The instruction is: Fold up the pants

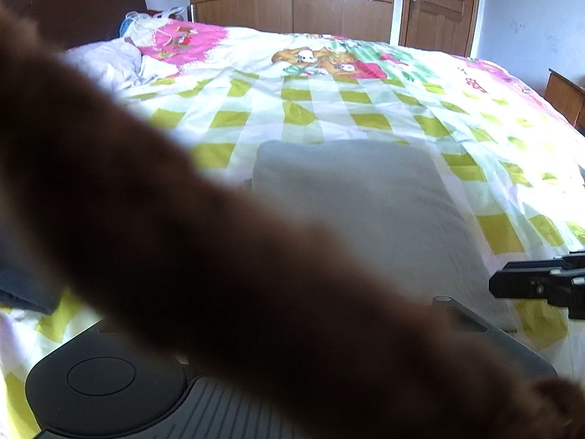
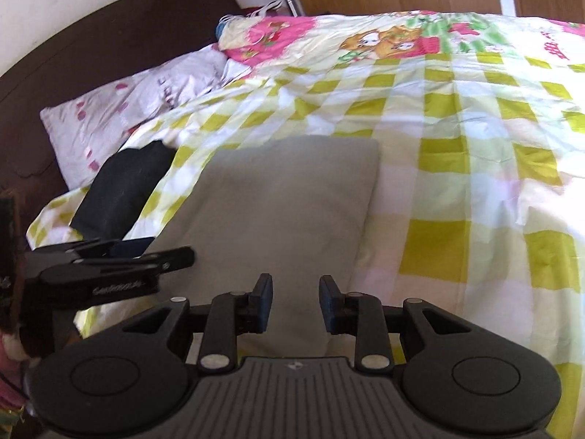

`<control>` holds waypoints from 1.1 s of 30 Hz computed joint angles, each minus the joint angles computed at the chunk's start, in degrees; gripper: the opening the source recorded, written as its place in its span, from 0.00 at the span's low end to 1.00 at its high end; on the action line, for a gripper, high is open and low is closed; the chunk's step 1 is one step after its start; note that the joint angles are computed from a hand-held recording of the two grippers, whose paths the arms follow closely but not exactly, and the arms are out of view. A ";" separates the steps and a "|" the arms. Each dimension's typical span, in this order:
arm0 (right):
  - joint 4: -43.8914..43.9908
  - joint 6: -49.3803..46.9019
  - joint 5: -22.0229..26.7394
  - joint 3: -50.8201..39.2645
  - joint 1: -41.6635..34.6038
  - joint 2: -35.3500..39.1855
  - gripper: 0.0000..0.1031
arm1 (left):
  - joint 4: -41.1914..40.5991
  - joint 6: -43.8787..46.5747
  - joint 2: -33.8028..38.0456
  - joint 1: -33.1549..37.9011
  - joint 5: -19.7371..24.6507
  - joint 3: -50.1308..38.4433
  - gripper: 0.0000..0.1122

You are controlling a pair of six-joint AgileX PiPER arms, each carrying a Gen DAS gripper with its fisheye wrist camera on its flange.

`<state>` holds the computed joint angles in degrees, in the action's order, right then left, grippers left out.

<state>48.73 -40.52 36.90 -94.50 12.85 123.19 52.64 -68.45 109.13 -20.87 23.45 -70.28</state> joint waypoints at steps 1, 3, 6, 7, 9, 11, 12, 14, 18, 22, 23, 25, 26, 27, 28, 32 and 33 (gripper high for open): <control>-1.83 2.77 -0.22 -2.06 -0.11 1.25 0.42 | 1.05 -0.30 0.31 -0.07 0.49 -1.01 0.54; -4.92 7.90 2.52 -6.87 -0.45 4.19 0.43 | 1.91 -0.44 0.91 0.67 -0.37 -2.42 0.57; -3.97 7.76 7.48 -7.56 -0.47 5.82 0.44 | -2.86 4.31 2.98 1.95 -0.87 -4.56 0.58; -4.60 7.06 7.32 -5.84 0.19 5.11 0.47 | -5.13 6.60 3.70 2.26 -0.79 -4.91 0.58; -4.12 2.42 2.98 1.12 1.54 1.45 0.48 | -8.68 10.46 4.72 2.56 -0.30 -4.78 0.58; -3.48 1.42 4.42 3.31 1.01 -0.22 0.49 | -9.08 10.72 4.33 2.83 -1.28 -2.99 0.59; -3.32 1.55 6.23 3.39 0.32 -0.43 0.49 | -8.52 9.85 3.81 3.01 -2.16 -1.98 0.60; -4.49 3.13 9.76 2.52 -0.79 -0.29 0.49 | -7.91 8.84 3.11 3.16 -2.78 -1.00 0.62; -3.69 3.41 11.93 0.60 -2.93 -0.53 0.49 | -7.21 10.36 2.25 3.13 -2.77 -0.75 0.62; -2.08 7.43 11.13 -8.19 -3.74 4.62 0.49 | -5.56 9.70 0.73 4.14 -3.54 -0.65 0.62; -2.39 8.91 10.78 -11.25 -3.40 6.78 0.49 | -5.97 10.19 0.93 4.70 -3.82 -1.33 0.64; -5.13 13.10 10.73 -18.20 -2.15 11.50 0.49 | -6.44 10.77 2.30 5.49 -3.34 -3.45 0.65; -6.93 15.62 11.09 -21.87 -1.38 13.95 0.49 | -7.45 11.86 3.56 6.04 -3.13 -4.95 0.65; -7.86 17.30 11.90 -24.81 -0.86 15.99 0.50 | -8.32 12.72 4.56 6.60 -3.33 -5.82 0.65; -7.79 18.33 13.17 -27.47 -0.59 17.93 0.52 | -10.84 14.96 5.58 7.27 -3.50 -6.67 0.65; -4.85 15.80 11.78 -26.60 0.15 18.60 0.61 | -29.11 29.59 8.04 10.41 -6.72 -7.08 0.66; -4.78 15.74 11.49 -26.32 0.23 18.52 0.59 | -29.82 29.48 8.19 10.52 -7.30 -6.71 0.66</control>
